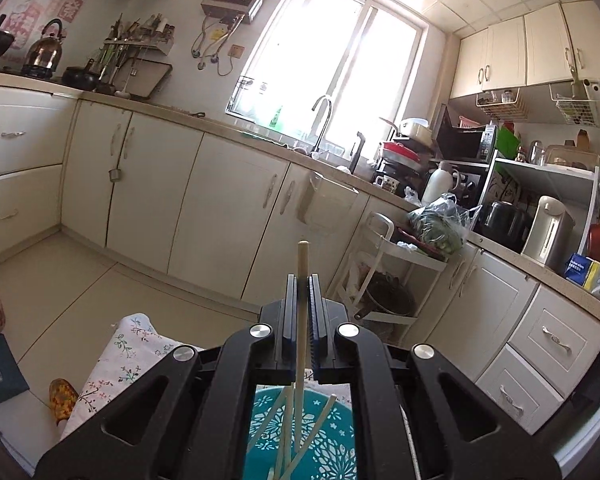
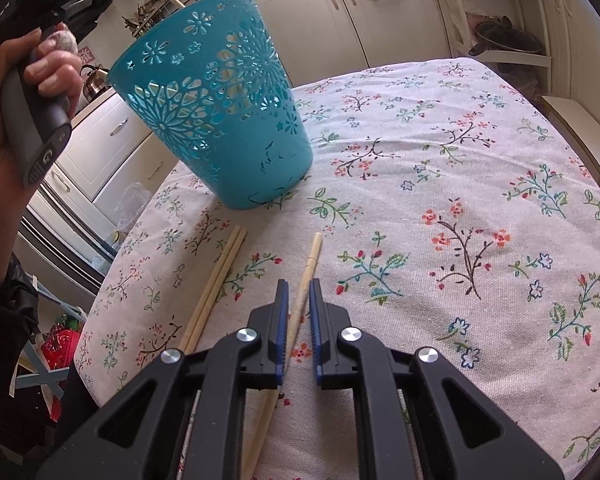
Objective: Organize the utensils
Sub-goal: 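Lift the left gripper's stick over the basket and open it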
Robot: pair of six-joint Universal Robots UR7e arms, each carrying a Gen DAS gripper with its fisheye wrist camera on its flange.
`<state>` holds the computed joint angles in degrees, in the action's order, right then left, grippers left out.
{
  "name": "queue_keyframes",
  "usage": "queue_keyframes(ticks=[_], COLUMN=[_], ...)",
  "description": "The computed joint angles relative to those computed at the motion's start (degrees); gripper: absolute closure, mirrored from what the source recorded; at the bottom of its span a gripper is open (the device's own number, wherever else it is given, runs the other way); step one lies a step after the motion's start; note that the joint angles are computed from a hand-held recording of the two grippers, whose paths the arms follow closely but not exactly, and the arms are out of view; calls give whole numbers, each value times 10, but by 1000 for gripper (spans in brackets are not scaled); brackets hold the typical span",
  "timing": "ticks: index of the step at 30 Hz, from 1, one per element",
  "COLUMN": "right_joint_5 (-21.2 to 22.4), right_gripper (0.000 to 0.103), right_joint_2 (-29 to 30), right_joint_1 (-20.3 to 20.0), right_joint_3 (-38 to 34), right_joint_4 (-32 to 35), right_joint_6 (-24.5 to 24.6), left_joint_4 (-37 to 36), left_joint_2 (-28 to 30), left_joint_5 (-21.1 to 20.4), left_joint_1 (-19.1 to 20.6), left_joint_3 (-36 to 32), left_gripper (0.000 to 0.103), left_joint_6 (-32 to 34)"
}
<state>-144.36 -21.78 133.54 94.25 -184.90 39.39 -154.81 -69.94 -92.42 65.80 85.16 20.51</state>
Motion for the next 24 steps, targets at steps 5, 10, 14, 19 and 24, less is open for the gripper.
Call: queue_keyframes(ticks=[5, 10, 14, 19, 24], right_joint_5=[-1, -4, -4, -21, -54], right_gripper=[92, 92, 87, 81, 85], right_joint_2=[0, -1, 0, 3, 10], right_joint_1=[0, 0, 2, 6, 9], right_joint_3=[0, -1, -4, -28, -63], right_joint_4=[2, 6, 12, 75, 174], right_joint_6=[0, -1, -5, 21, 45], left_joint_4=[49, 92, 75, 91, 158], left_joint_2=[-12, -34, -71, -105, -89], left_joint_5=[29, 63, 63, 60, 98], left_joint_1=[-4, -2, 15, 57, 106], left_joint_3=[13, 31, 52, 56, 41], left_gripper=[98, 94, 62, 48, 44], left_joint_6=[43, 74, 73, 66, 36])
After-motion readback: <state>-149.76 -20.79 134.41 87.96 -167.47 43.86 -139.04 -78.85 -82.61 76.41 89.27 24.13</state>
